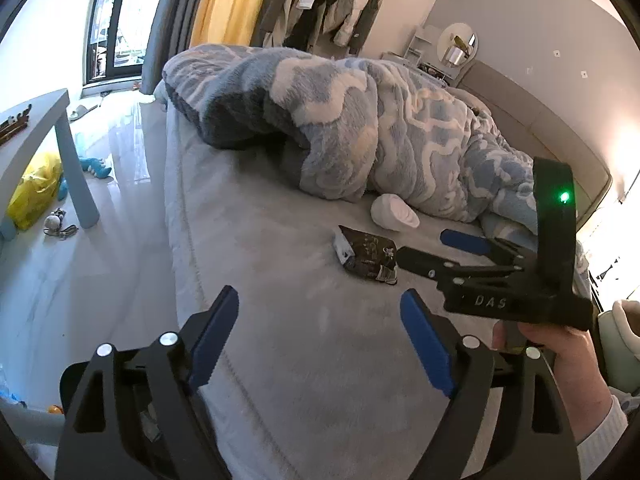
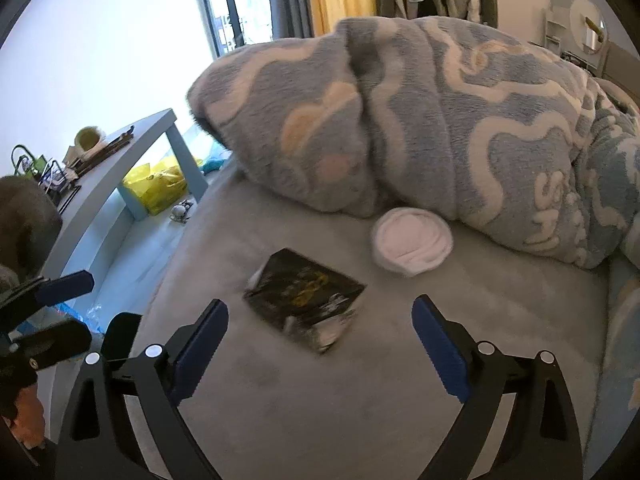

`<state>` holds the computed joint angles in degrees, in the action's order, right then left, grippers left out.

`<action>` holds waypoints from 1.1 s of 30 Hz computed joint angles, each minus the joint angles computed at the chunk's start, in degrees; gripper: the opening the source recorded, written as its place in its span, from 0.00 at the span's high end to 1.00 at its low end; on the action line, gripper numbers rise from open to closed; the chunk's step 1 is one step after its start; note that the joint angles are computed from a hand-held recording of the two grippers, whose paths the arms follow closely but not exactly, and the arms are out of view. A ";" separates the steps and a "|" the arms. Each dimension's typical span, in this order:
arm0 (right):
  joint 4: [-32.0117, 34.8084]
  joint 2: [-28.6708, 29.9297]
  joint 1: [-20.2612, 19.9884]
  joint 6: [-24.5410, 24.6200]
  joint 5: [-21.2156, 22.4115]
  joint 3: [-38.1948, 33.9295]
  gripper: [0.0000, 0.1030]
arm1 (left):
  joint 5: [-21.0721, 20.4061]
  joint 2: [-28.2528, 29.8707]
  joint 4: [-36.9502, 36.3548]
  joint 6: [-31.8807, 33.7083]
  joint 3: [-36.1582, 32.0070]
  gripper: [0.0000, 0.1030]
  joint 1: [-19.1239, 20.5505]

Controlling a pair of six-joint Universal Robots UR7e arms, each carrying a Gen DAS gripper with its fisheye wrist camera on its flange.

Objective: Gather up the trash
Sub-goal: 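Move both tools back over the bed toward the black pouch, then close the left tool on the black Face pouch on the bed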

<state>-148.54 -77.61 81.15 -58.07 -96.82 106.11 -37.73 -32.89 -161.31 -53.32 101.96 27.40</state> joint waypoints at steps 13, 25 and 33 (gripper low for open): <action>2.57 5.48 -0.34 2.20 -0.25 -9.01 0.03 | -2.03 5.70 2.06 8.25 -9.63 0.07 4.16; 6.62 11.05 -0.61 7.08 -1.52 -18.13 0.03 | -5.61 11.72 8.52 13.45 -20.01 0.07 7.90; 8.11 14.07 -0.26 6.97 -3.19 -21.32 0.03 | -6.30 15.59 12.20 15.99 -26.06 0.07 9.47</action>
<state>-140.44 -63.54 80.90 -51.10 -100.00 84.79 -44.03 -17.29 -149.11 -37.33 75.90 36.88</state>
